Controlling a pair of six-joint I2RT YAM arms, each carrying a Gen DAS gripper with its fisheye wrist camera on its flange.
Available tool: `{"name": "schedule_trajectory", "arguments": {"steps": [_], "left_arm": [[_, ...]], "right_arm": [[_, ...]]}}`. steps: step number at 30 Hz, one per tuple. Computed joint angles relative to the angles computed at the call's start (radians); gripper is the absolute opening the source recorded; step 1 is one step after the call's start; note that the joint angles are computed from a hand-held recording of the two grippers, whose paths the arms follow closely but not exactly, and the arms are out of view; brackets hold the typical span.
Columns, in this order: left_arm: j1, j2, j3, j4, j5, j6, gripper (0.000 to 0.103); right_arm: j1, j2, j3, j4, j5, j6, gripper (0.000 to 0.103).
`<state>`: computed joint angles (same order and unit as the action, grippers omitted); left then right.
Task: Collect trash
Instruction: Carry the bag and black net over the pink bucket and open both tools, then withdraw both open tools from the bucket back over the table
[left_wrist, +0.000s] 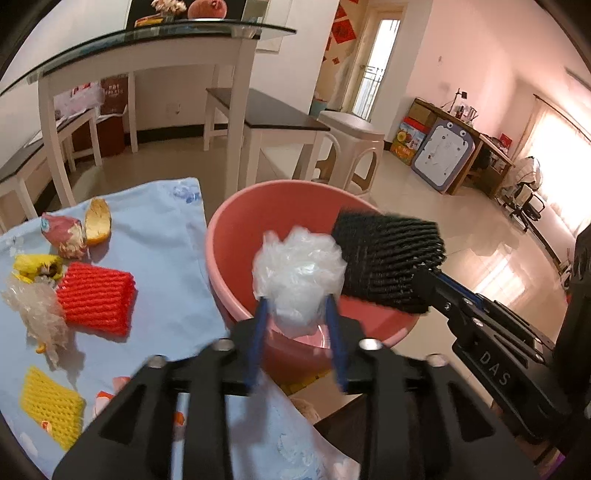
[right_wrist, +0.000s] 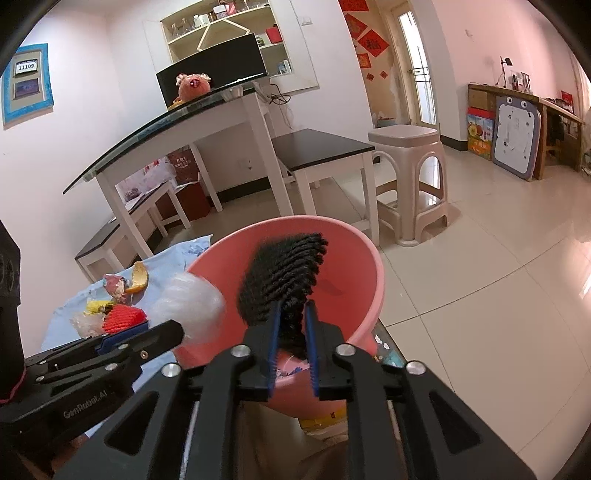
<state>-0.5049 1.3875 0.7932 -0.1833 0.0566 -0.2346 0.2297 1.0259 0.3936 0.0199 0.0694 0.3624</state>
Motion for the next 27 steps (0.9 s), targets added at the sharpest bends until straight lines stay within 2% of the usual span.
{"name": "schedule_trajectory", "arguments": {"steps": [1,3,5,16,27], "left_arm": [[0.004,0.000,-0.005,0.010,0.003,-0.003,0.046],[0.013,-0.011,-0.014,0.014,0.018,-0.002,0.048],[0.012,-0.022,-0.018,0.012,0.023,-0.003,0.048],[0.016,-0.102,-0.050,-0.013,0.020,-0.009,0.048],[0.051,-0.284,-0.110,-0.074,-0.003,0.020,0.048]], "right_arm": [[0.000,0.007,-0.001,0.009,0.001,-0.002,0.021],[0.005,0.005,-0.009,0.020,0.007,-0.001,0.032],[0.002,0.002,-0.010,0.023,0.006,-0.001,0.037],[0.045,-0.065,-0.018,-0.016,0.024,0.006,0.046],[0.157,-0.154,-0.009,-0.094,0.085,0.048,0.050]]}}
